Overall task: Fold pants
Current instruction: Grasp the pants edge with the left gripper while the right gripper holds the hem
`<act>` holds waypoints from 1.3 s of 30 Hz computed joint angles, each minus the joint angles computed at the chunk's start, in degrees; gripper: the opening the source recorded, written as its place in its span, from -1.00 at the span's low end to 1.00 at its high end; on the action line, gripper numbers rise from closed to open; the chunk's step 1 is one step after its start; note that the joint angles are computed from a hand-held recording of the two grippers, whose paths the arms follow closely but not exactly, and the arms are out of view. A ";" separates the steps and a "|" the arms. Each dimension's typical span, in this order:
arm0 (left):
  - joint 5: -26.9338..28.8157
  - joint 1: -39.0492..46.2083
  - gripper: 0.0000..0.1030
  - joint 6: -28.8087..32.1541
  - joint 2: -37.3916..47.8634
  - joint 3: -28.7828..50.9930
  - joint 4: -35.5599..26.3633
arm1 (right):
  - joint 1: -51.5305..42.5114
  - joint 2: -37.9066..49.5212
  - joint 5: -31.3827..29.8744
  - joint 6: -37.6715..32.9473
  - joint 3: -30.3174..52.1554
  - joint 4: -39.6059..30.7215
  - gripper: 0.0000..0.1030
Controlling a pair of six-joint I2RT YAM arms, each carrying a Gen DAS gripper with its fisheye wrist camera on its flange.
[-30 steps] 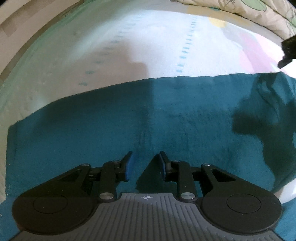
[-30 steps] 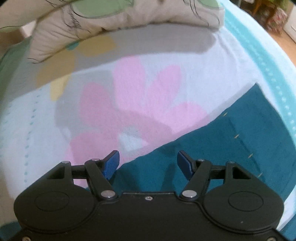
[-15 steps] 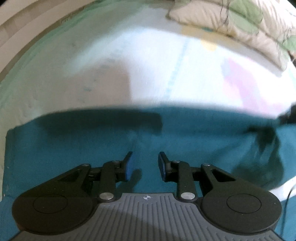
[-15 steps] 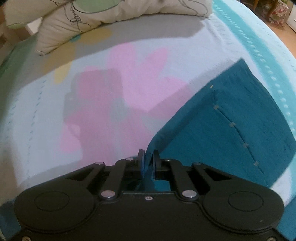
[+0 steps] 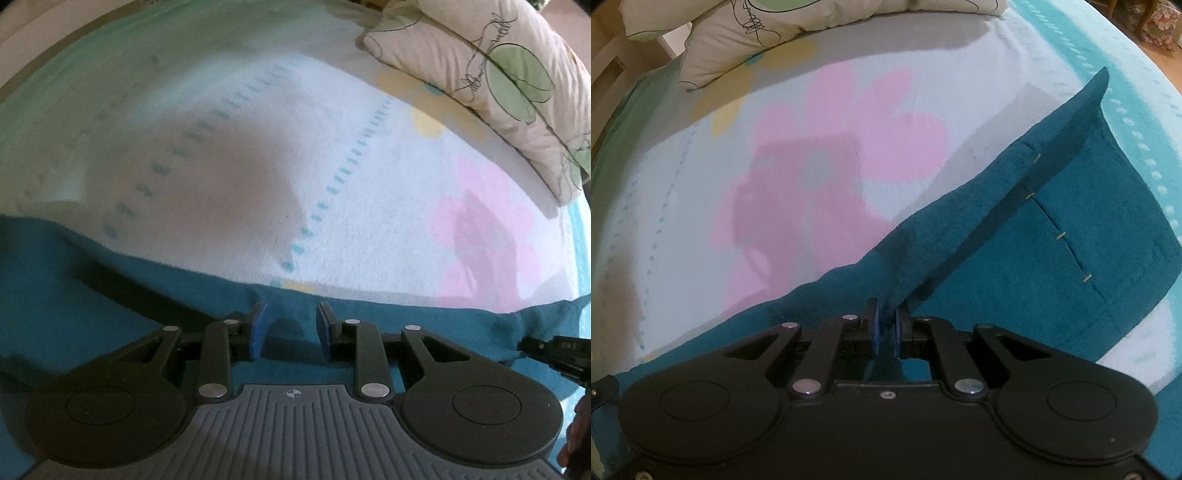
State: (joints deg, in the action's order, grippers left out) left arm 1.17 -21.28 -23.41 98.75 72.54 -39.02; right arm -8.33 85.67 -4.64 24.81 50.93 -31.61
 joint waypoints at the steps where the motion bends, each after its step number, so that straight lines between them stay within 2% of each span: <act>1: 0.19 0.06 -0.46 -0.38 -0.13 -0.43 0.34 | 0.03 0.33 -0.11 -0.07 0.36 0.00 -0.77; 7: 1.29 0.83 -0.46 -2.37 0.04 -1.25 1.22 | -0.71 -0.30 -0.93 -0.51 -0.41 0.51 -0.77; 11: 2.22 1.42 -0.46 -4.13 -3.29 -5.02 4.27 | -1.18 -0.76 -1.42 -1.19 -0.79 0.59 -0.77; 17: 2.92 1.89 -0.46 -5.38 -4.74 -6.76 4.68 | -1.15 -0.70 -1.64 -0.98 -0.95 0.68 -0.77; 24: 3.02 2.27 -0.46 -6.86 -4.14 -7.75 4.38 | -1.33 -0.46 -2.05 -1.27 -0.74 0.45 -0.76; 32: 6.47 3.71 -0.46 -11.25 -3.33 -9.28 9.35 | -1.25 -0.06 -2.20 -1.56 -0.75 0.78 -0.76; 39: 4.32 2.82 -0.46 -12.02 -0.28 -6.62 8.54 | -1.41 -0.11 -2.91 -1.99 -1.19 1.14 -0.76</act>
